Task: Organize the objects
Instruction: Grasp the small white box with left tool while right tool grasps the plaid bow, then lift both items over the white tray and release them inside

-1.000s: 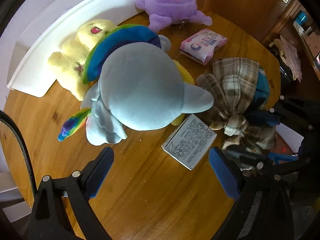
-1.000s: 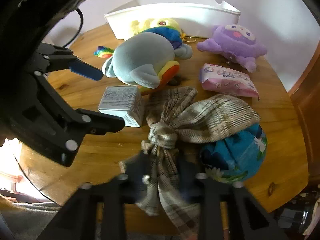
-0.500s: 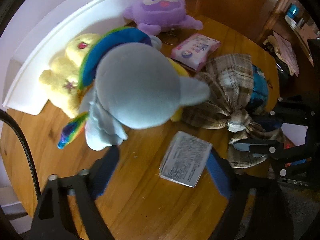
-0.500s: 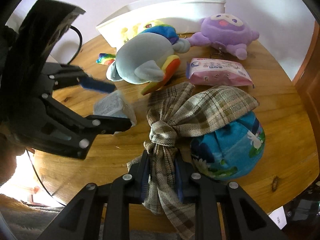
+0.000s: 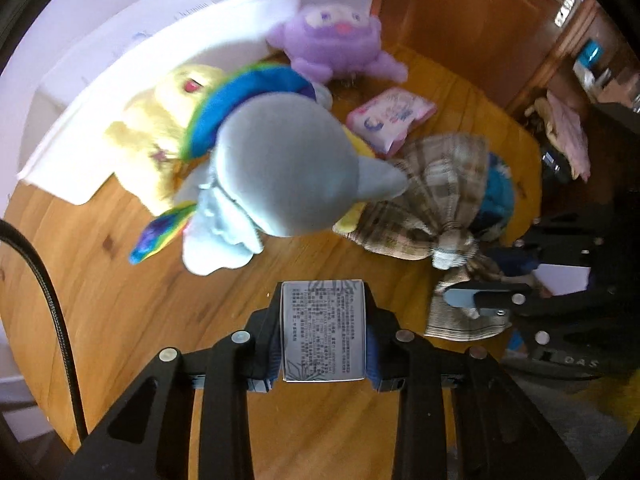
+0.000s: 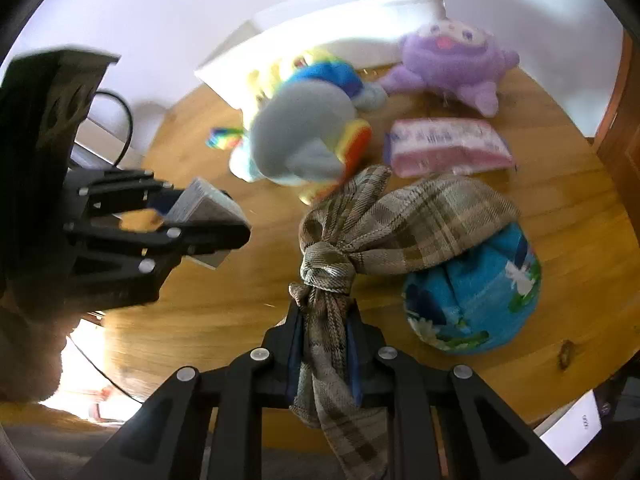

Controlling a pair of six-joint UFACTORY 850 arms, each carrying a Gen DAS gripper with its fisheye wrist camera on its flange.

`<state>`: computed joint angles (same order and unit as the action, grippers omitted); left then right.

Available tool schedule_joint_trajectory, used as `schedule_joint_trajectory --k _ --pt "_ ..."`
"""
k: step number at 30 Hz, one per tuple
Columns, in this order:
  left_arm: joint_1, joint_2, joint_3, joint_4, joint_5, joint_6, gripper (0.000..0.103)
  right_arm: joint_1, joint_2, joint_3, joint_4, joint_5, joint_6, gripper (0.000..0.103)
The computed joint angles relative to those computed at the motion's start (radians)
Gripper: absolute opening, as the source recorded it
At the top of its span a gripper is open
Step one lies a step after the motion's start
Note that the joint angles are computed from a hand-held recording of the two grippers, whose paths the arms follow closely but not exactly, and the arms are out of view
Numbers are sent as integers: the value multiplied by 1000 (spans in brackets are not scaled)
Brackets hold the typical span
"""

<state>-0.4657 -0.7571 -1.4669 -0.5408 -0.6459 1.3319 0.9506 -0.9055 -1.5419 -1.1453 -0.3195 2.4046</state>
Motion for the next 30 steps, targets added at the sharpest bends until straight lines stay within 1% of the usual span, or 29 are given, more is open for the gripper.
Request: schedule_joint_trajectory --k 2,4,6,8,9,10,11,12,13,17,18,21,25,26,30 --pt "20 35 19 -43 -13 37 35 -1 34 15 -47 -9 34 19" --pt "37 70 30 -70 -22 58 35 -2 69 20 -59 -33 16 19" --pt "40 109 47 -83 -5 62 35 -2 92 11 -63 -55 -9 19" --pt "42 135 39 -60 8 19 35 6 110 -17 -66 -91 -48 19" --pt "46 142 21 -41 1 -18 35 37 125 -12 -74 -124 -35 19" --pt "51 144 -5 -23 -13 -66 35 34 140 -16 -74 -137 -60 19" --pt "42 152 -3 -28 -11 -95 35 30 154 -21 -82 -149 -83 19" --pt "44 150 -26 -29 -28 -128 35 29 168 -24 -81 -158 -107 19" --pt "47 148 -54 -22 -42 -172 35 6 184 -39 -59 -155 -173 19" --pt "54 121 -171 16 -88 -346 35 -8 216 -88 -34 -188 -308 19" --pt "44 119 -182 21 -87 -385 35 -8 220 -100 -20 -197 -335 19" --pt "38 108 -240 7 -116 -447 35 -31 236 -126 -3 -201 -408 19" --pt "29 94 -305 11 -87 -501 35 -62 228 -193 59 -229 -551 19" --pt "26 82 -332 17 -88 -522 35 -55 227 -212 81 -243 -577 19" --pt "10 3 -476 79 -103 -648 35 -100 218 -238 126 -217 -644 19"
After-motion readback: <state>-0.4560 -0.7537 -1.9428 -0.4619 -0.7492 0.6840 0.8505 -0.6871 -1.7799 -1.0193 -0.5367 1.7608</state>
